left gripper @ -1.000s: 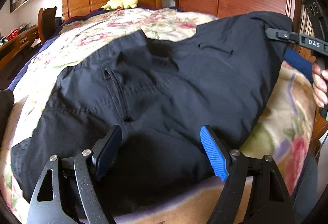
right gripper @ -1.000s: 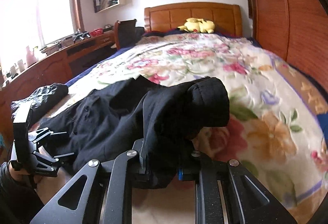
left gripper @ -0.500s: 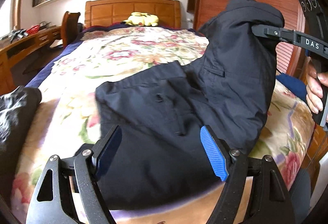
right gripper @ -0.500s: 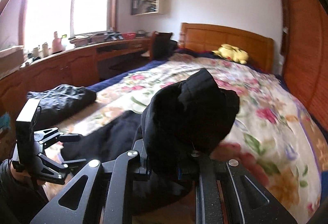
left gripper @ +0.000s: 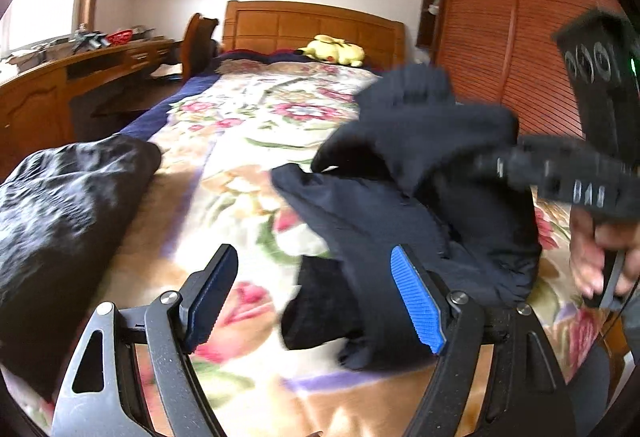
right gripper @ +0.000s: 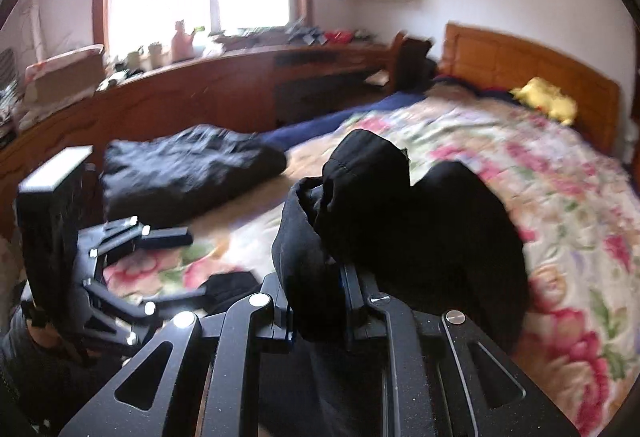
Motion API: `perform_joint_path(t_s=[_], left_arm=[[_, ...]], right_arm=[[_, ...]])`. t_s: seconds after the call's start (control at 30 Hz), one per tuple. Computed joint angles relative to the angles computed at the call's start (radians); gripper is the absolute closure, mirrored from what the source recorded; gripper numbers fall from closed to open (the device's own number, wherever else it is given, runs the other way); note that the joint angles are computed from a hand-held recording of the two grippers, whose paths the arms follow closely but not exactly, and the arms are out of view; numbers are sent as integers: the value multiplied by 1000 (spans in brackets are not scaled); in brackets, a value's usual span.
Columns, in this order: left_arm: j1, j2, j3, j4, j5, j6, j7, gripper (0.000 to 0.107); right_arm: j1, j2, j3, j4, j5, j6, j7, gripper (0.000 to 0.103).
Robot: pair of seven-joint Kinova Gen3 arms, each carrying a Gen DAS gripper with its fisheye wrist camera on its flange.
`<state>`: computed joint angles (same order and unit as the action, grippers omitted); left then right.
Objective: Fold large clothes
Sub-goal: 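Grasp the trousers waistband with the right gripper, fold it over the legs, open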
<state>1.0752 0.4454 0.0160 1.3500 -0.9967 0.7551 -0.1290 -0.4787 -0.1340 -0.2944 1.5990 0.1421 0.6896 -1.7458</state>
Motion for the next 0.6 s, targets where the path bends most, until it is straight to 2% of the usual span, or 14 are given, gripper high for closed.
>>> perform_joint_path(t_s=[0.1,0.17,0.27,0.33,0.43,0.53,0.6], left_arm=[[-1,-14,-11,33,-13,-1,43,28],[-7,-26,-12,55,-26,-9,75,28],[-18,-41,-7,84,-50,-27,119,28],[-26,-47,0,95,-63,-36,137,28],[-32,-46,14,95,-72,-31,142,28],[-38,-43,23,91,-70,-27,132,28],[-38,-41,25,88,-70,-25,130,28]], right_arm=[[-17,44,10,-11,-33,25,49,86],[-30,86,19,-61,-54,83,78,83],[-52,122,16,-103,3,145,35,81],[-64,120,21,-105,41,143,-6,78],[-63,113,35,-115,36,135,-26,74],[-48,81,13,-94,79,119,-57,63],[-60,52,30,-65,59,103,-38,45]])
